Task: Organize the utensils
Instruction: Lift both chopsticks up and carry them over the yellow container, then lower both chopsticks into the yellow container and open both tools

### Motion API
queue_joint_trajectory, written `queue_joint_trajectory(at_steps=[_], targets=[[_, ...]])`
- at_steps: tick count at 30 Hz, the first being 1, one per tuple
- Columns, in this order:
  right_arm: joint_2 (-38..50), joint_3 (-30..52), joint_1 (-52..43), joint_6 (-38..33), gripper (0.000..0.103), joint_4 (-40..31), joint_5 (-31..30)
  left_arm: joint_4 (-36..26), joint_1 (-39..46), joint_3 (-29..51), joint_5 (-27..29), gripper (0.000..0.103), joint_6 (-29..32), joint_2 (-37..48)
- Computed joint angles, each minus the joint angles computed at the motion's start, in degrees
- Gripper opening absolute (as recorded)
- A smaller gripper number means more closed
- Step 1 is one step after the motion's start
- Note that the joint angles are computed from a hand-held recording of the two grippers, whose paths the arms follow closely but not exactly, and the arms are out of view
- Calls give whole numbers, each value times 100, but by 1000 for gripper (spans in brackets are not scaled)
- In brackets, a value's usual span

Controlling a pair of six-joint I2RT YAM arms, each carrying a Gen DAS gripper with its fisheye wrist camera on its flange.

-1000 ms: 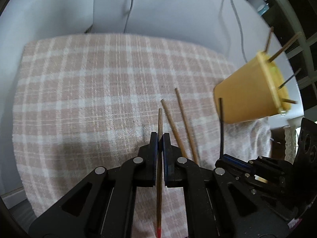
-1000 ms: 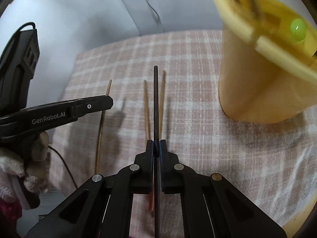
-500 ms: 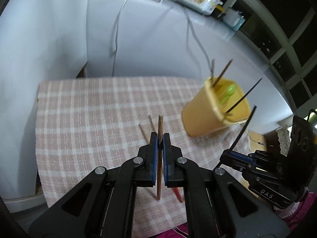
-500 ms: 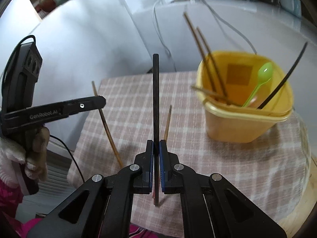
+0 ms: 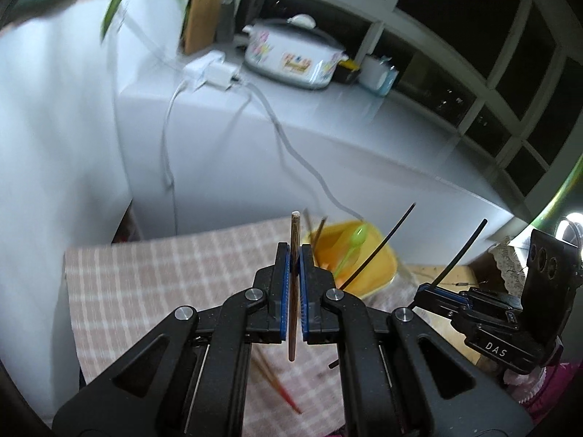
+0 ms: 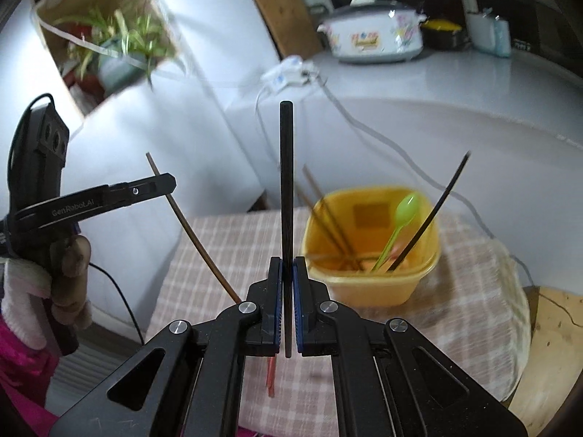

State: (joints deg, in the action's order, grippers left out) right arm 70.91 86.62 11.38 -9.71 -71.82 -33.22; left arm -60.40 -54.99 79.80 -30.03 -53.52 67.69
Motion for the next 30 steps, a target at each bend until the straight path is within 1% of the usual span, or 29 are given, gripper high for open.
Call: queue_joint_trajectory(at_steps=[8,16,21,30], targets=[[430,895,-592,25,4,-135,-316,350,362,794,160,2,797,504],[843,1521,-959,94,4,-30,-388,562,552,1376,225,2,1226,887],[997,1675,-1022,218,4,158,-363,711,681,1600,330,2,1468,1176],[1273,1564,-850,367,4,614,32,989,864,1646,570,2,1573,1613]])
